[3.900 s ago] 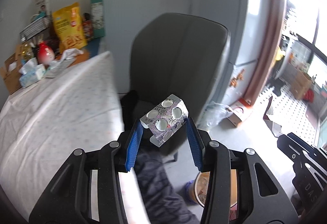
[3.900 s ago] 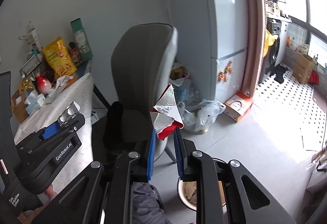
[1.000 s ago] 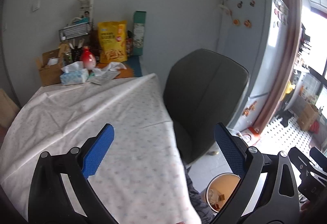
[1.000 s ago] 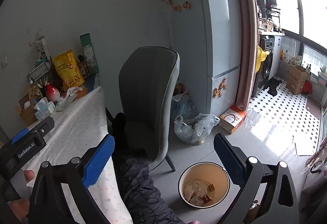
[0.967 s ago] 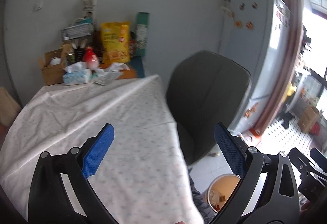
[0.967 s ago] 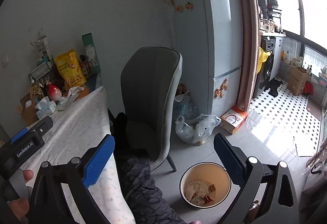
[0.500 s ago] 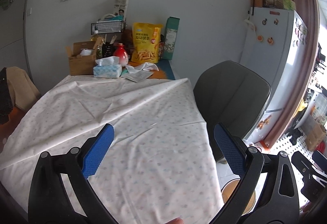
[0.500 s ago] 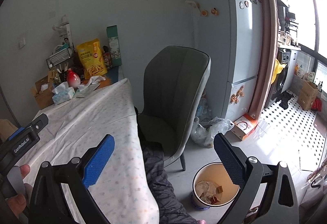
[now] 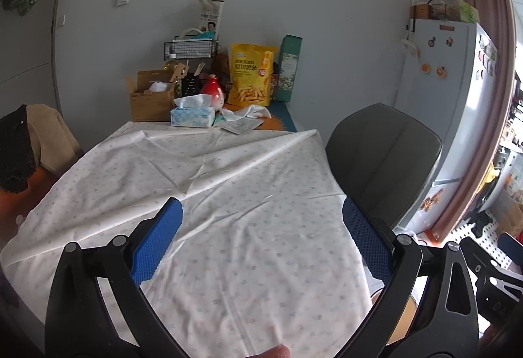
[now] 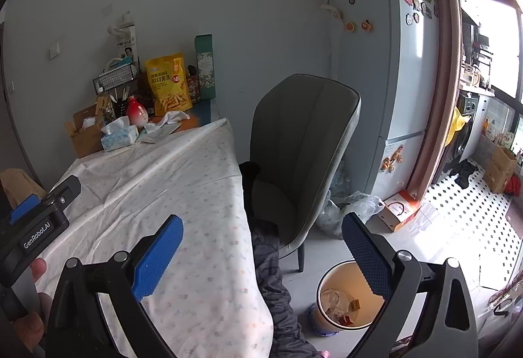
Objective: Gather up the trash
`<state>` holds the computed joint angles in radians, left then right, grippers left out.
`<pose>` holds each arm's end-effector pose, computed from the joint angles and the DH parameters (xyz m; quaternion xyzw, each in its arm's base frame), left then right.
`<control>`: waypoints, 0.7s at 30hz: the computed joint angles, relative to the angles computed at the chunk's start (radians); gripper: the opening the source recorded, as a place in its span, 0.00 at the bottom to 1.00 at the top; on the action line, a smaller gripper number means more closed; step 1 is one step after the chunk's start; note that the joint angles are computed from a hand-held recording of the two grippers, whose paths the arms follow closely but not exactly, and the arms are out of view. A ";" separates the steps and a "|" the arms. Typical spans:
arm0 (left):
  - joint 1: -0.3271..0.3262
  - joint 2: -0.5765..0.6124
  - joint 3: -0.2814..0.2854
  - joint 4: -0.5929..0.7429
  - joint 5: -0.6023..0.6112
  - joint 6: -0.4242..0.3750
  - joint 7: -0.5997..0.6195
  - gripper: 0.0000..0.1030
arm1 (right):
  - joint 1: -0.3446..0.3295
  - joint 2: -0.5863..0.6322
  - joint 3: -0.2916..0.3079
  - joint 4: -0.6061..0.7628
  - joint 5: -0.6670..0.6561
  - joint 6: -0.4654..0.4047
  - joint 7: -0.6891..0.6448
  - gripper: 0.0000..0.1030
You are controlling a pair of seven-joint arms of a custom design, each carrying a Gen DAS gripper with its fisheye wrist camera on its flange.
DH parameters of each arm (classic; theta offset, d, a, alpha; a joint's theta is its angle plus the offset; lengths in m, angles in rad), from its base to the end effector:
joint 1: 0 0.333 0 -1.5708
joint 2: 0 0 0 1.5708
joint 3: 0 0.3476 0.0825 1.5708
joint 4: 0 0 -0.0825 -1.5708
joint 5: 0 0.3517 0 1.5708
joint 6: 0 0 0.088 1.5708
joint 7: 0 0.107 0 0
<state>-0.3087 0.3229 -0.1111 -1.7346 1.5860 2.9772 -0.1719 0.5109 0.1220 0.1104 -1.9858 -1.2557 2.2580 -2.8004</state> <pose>0.5632 -0.3172 0.4914 -0.5620 0.6447 -0.4256 0.2955 0.4887 0.3154 0.4823 -0.4464 0.7554 -0.3923 0.2760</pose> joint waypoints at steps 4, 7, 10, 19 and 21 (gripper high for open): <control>0.010 0.002 0.006 -0.007 -0.004 0.001 -0.007 0.95 | 0.005 0.020 -0.001 0.016 0.004 0.006 0.002 0.93; 0.014 0.008 0.008 -0.006 -0.010 0.007 -0.002 0.95 | 0.009 0.030 -0.005 0.021 0.010 0.009 -0.001 0.93; 0.012 0.012 0.011 -0.001 0.005 0.011 -0.012 0.95 | 0.013 0.037 -0.010 0.025 0.015 0.010 -0.003 0.93; 0.016 0.018 0.004 0.004 0.013 0.013 -0.014 0.95 | 0.020 0.042 -0.018 0.028 0.015 0.011 -0.003 0.93; 0.015 0.019 0.004 0.005 0.010 0.014 -0.011 0.95 | 0.020 0.042 -0.018 0.026 0.012 0.011 0.000 0.93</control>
<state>-0.2937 0.3416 -0.1066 -1.7298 1.5963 2.9908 -0.1830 0.5313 0.1637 0.0924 -1.9599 -1.2434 2.2686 -2.8004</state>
